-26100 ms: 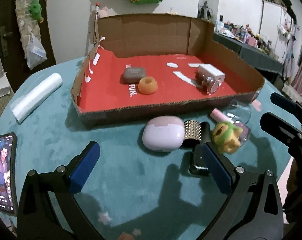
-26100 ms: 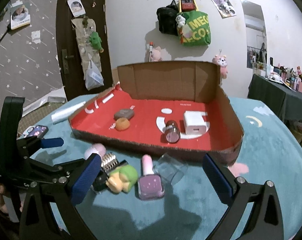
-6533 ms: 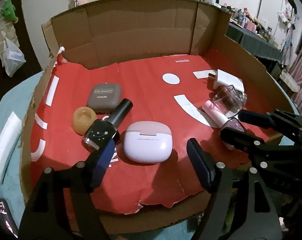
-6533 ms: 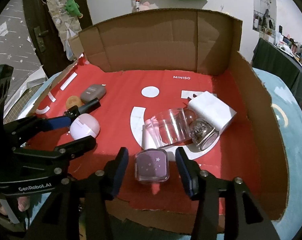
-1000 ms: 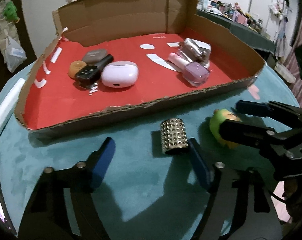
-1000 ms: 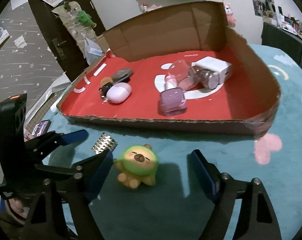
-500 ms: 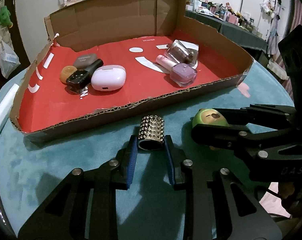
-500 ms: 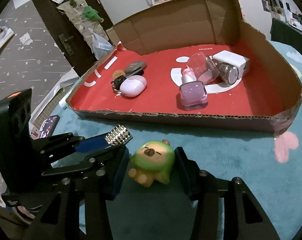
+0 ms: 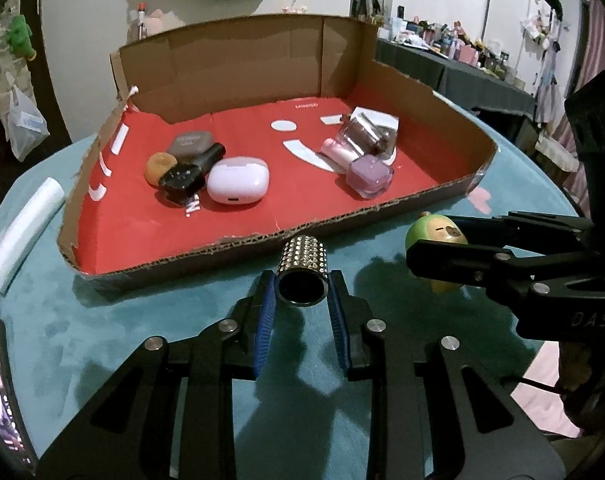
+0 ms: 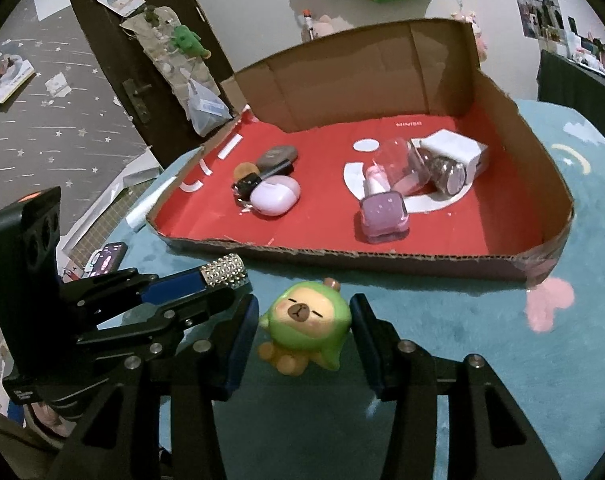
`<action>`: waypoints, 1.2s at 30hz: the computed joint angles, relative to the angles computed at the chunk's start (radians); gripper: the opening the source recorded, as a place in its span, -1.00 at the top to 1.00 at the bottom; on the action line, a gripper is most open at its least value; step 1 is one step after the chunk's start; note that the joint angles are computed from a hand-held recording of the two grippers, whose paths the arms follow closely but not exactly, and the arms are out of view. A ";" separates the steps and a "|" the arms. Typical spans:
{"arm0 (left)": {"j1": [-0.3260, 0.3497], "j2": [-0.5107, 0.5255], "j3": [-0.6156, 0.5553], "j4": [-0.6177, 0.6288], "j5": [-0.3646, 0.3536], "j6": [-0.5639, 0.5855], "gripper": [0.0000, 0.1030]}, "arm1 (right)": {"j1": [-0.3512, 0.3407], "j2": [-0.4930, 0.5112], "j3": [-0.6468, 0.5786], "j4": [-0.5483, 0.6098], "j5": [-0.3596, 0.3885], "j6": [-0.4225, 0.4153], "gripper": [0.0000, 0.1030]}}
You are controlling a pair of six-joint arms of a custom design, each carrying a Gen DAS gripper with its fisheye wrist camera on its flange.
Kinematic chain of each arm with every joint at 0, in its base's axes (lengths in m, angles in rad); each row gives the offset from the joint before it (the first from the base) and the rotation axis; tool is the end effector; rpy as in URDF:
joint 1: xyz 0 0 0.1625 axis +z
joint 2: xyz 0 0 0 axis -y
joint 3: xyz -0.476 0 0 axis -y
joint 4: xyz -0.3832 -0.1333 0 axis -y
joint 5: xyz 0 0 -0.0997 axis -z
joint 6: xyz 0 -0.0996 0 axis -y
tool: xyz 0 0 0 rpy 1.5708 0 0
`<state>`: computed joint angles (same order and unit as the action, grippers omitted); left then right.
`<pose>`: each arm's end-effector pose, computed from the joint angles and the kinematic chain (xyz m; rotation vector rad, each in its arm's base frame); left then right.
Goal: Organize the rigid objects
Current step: 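Carry the figurine with the right tool while the left tool carries the studded cylinder into the box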
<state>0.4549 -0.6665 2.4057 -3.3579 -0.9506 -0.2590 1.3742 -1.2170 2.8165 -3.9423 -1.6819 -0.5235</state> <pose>-0.2873 -0.3534 0.0028 1.0748 2.4018 -0.5838 0.0624 -0.3126 0.2246 0.3669 -2.5878 0.9426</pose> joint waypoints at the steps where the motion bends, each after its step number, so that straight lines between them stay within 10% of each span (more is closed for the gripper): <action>1: -0.003 -0.003 0.003 -0.002 0.002 -0.002 0.53 | 0.004 -0.004 0.002 -0.001 0.001 0.000 0.02; 36: 0.013 -0.071 -0.026 -0.018 0.027 0.036 0.53 | 0.090 -0.075 -0.047 0.068 -0.015 0.012 0.02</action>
